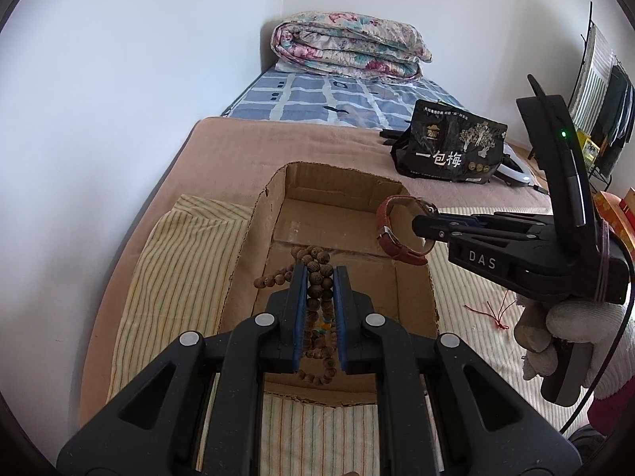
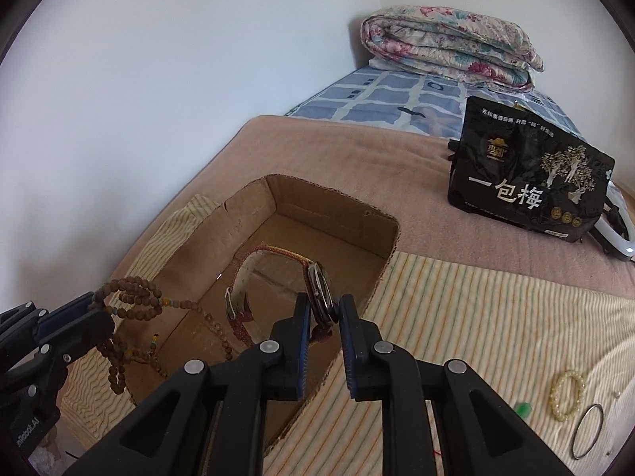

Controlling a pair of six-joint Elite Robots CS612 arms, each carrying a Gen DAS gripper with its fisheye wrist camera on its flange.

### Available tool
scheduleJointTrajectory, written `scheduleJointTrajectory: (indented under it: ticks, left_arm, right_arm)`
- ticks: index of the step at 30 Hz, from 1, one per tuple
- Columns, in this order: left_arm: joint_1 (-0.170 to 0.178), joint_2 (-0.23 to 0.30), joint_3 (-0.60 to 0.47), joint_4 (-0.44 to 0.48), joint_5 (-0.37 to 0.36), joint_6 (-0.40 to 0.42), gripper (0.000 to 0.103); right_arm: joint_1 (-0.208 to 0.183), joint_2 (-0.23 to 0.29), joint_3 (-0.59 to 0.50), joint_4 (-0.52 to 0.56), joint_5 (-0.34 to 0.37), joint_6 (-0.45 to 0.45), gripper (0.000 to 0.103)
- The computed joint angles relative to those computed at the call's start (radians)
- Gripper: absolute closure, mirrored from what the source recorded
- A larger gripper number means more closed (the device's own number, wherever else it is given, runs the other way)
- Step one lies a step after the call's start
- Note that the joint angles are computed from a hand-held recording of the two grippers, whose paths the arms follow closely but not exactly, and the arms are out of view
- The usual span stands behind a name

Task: Organize jewelry
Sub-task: 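Carry the bead strand into the cardboard box with the left gripper while the right gripper carries the watch there, then open both grippers to drop the beads and watch into the box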

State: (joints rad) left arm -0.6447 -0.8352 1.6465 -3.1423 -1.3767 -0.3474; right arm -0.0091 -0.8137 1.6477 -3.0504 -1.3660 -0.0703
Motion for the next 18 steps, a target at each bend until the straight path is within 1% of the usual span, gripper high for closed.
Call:
scheduleJointTrajectory:
  ticks: [6, 7, 8, 9, 10, 11, 12, 13, 14, 18]
  left_arm:
    - [0.001, 0.004, -0.004, 0.008, -0.002, -0.002, 0.092]
    - [0.001, 0.005, -0.006, 0.013, -0.002, -0.001, 0.092]
    - [0.0, 0.005, -0.006, 0.017, 0.002, 0.0, 0.088]
    - [-0.001, 0.004, -0.006, 0.017, 0.009, 0.0, 0.076]
    - [-0.003, 0.002, -0.003, 0.013, 0.012, 0.001, 0.071]
    - [-0.004, 0.002, -0.002, 0.008, 0.015, 0.001, 0.066]
    - [-0.005, -0.001, 0.001, 0.004, 0.02, 0.0, 0.066]
    - [-0.007, -0.003, 0.002, 0.003, 0.023, 0.0, 0.066]
    - [-0.008, -0.005, 0.004, 0.001, 0.026, -0.002, 0.066]
    - [-0.012, -0.014, 0.012, -0.006, 0.032, -0.007, 0.066]
  right_arm:
    - [0.003, 0.008, -0.007, 0.003, 0.008, -0.005, 0.084]
    - [0.003, 0.008, -0.006, -0.001, 0.014, -0.007, 0.077]
    - [0.003, 0.007, -0.005, -0.006, 0.011, -0.009, 0.071]
    - [0.004, 0.007, -0.004, -0.012, 0.007, -0.01, 0.07]
    - [0.005, 0.005, -0.002, -0.018, 0.005, -0.012, 0.07]
    - [0.005, 0.003, -0.002, -0.02, 0.003, -0.013, 0.067]
    - [0.006, 0.001, 0.002, -0.025, -0.002, -0.014, 0.064]
    - [0.006, -0.002, 0.005, -0.031, -0.005, -0.013, 0.058]
    - [0.005, -0.005, 0.009, -0.037, -0.005, -0.013, 0.056]
    - [0.003, -0.018, 0.026, -0.05, -0.009, -0.014, 0.056]
